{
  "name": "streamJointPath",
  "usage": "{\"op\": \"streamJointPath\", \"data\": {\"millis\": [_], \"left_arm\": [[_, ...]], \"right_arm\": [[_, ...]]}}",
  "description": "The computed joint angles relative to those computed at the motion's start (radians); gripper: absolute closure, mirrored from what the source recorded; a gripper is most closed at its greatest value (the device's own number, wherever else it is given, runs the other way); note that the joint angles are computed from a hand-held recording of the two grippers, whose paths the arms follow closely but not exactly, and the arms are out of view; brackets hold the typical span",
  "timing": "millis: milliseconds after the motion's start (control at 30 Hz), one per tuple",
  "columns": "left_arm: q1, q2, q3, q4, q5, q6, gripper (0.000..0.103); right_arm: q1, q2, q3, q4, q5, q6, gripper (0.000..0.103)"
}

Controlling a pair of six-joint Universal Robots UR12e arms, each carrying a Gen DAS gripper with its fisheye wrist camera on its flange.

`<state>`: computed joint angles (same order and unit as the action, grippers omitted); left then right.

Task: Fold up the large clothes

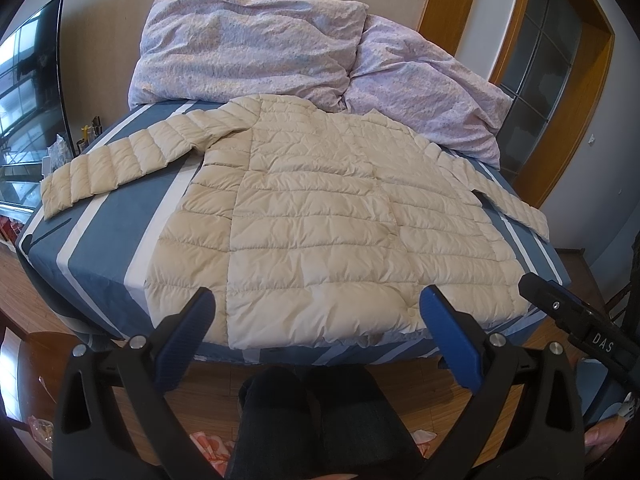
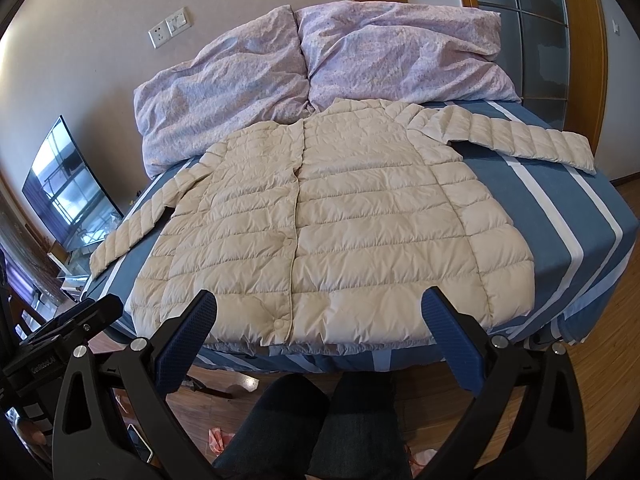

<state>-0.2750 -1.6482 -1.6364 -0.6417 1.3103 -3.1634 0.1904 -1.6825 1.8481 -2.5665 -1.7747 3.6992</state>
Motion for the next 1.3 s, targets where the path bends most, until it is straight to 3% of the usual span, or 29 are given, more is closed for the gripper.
{"op": "streamJointPath", "data": {"millis": [367, 733, 1000, 1133, 1300], "left_arm": [[0.012, -0.033, 0.006, 0.008, -0.008, 0.018, 0.002], [-0.009, -0.121, 0.118, -0.054, 0.059, 0.014, 0.002], [-0.029, -0.212, 0.218, -0.095, 0.144, 0.033, 0.002], [-0.035, -0.253, 0.265, -0.118, 0.178, 0.043, 0.002], [-0.035, -0.291, 0.312, -0.141, 0.196, 0.043, 0.002]], "right_arm": [[-0.022, 0.013, -0.013, 0.018, -0.002, 0.006, 0.001], [-0.082, 0.059, -0.046, 0.067, -0.019, 0.007, 0.001], [-0.198, 0.089, -0.066, 0.148, -0.042, 0.039, 0.001], [-0.285, 0.095, -0.075, 0.192, -0.064, 0.092, 0.001], [-0.436, 0.091, -0.069, 0.229, -0.026, 0.235, 0.001]]}}
